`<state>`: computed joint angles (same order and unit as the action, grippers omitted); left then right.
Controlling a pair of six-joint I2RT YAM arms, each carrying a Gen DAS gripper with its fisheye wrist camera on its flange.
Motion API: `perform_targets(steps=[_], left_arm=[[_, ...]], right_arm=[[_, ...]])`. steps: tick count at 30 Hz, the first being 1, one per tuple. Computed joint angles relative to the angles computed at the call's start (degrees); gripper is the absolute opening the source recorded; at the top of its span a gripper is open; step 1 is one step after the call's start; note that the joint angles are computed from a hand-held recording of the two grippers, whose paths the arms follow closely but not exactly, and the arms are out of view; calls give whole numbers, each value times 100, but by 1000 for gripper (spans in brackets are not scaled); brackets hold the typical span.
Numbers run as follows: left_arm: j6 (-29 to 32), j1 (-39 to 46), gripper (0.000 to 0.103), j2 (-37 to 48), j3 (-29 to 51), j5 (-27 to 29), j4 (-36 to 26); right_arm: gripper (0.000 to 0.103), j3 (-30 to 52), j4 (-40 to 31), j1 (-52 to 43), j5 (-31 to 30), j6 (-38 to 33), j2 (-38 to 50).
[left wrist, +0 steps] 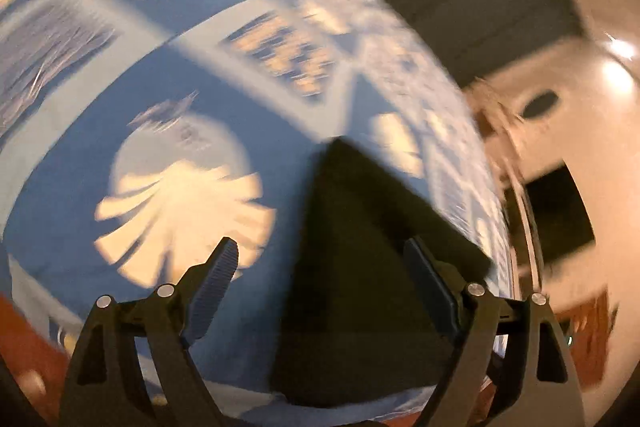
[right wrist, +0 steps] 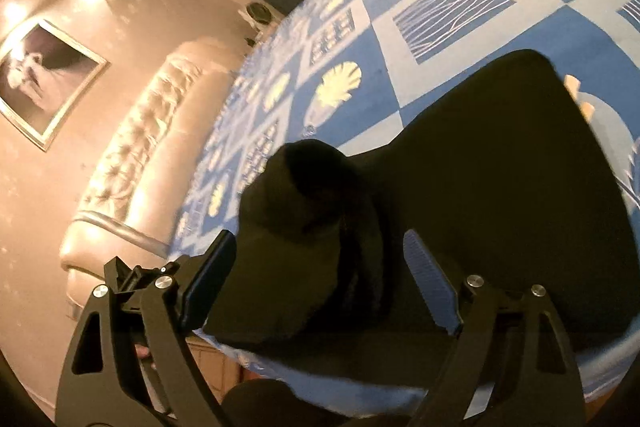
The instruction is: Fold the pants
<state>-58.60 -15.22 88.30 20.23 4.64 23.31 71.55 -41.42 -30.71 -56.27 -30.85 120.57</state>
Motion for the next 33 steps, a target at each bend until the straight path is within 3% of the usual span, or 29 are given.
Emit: perform_targets(steps=[3,6,8,10,13,17,21,30,33], left_arm=[[-518,348,84,682,-52,620,613],[-521,396,84,1211,263,980,437],[-449,376,84,1317,389,1004,323],[-445,395,86,1337,398,1070,335],[-300,552,91,1487,395,1299,499],[-689,696,93,1749,33,1468,1479],[-811,781,97,1833,-95,1601,1846],[-127,499,97,1567,321,1294,721],[-219,485,97,1550,279,1255,815]], right_arm=[[86,236,-191,287,182,18,289],[83,426,-604,475,223,-259,513],[63,545,-839,597,332,-410,656],[32,676,-1014,665,419,-437,815],[16,736,-1025,642,494,-386,919],[12,841,-1367,486,256,-620,942],[11,993,-1821,346,66,-1064,824],[10,1804,-2781,-134,18,-1624,831],[10,2197,-2989,-373,109,-1667,994]])
